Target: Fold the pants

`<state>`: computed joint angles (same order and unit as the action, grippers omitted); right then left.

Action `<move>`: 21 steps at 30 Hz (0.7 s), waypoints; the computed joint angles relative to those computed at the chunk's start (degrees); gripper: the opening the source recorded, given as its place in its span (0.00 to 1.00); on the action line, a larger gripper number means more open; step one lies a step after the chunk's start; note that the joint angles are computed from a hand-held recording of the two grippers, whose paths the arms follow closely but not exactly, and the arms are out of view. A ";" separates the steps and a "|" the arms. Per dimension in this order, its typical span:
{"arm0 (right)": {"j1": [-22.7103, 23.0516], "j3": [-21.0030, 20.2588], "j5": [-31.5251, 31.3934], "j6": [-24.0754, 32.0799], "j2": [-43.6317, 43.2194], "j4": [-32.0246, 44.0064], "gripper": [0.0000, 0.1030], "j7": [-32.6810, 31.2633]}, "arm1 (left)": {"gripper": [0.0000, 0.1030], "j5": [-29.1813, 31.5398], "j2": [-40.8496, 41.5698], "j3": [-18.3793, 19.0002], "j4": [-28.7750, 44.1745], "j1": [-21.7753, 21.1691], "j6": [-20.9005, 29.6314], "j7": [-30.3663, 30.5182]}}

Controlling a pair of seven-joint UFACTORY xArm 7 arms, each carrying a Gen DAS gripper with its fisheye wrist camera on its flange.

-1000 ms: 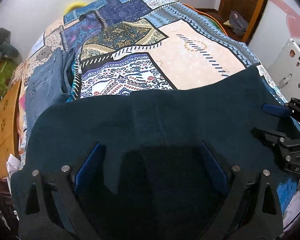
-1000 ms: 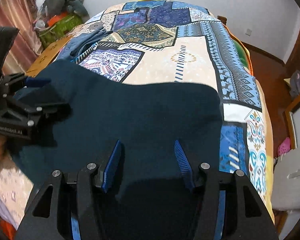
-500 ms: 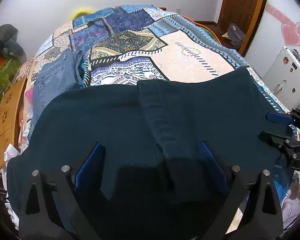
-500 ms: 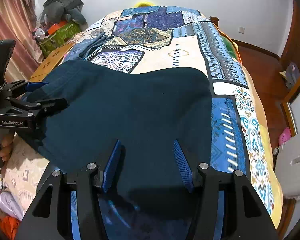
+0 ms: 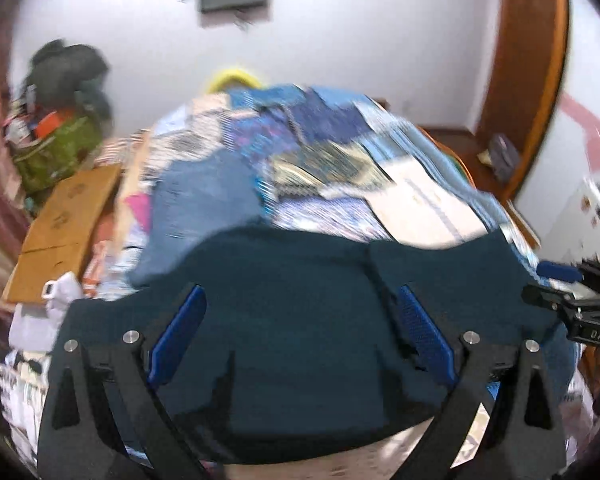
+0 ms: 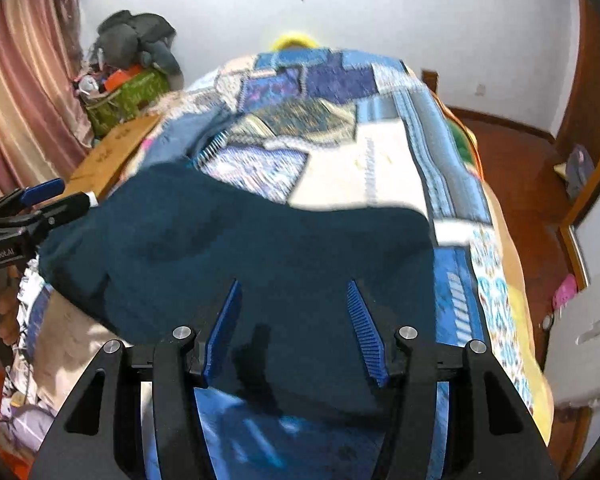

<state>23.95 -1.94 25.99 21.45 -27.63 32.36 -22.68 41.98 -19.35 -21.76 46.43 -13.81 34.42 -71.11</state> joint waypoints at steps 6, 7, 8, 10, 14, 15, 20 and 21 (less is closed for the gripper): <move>4.91 0.83 3.21 -3.00 3.28 3.97 0.57 -1.65 | 0.94 -3.34 -14.54 2.30 -9.81 3.97 0.22 -1.26; 5.79 1.00 3.74 -3.46 4.23 4.63 0.57 -2.28 | 0.95 -4.30 -16.70 2.47 -11.36 4.72 1.17 -0.79; 6.47 1.33 4.22 -3.66 5.13 5.31 0.57 -2.60 | 0.95 -5.52 -18.84 2.84 -12.92 5.31 2.27 -0.09; 7.81 1.70 5.50 -3.46 7.20 6.78 0.57 -3.82 | 0.95 -8.34 -22.19 3.65 -15.70 6.12 3.79 1.44; 9.62 3.49 9.07 -2.59 10.74 9.08 0.57 -6.39 | 0.94 -16.39 -29.56 7.70 -22.24 6.47 7.99 5.61; 9.97 4.30 9.79 -2.36 11.67 9.54 0.57 -6.85 | 0.94 -18.13 -31.26 8.56 -24.05 6.71 8.03 6.08; 8.77 8.48 9.38 -1.54 14.58 10.20 0.59 -5.85 | 0.94 -28.15 -38.93 15.79 -34.04 6.34 5.75 9.80; 8.63 9.15 8.98 -2.30 14.92 9.93 0.63 -5.61 | 0.94 -30.02 -39.55 17.13 -35.63 6.19 4.60 10.58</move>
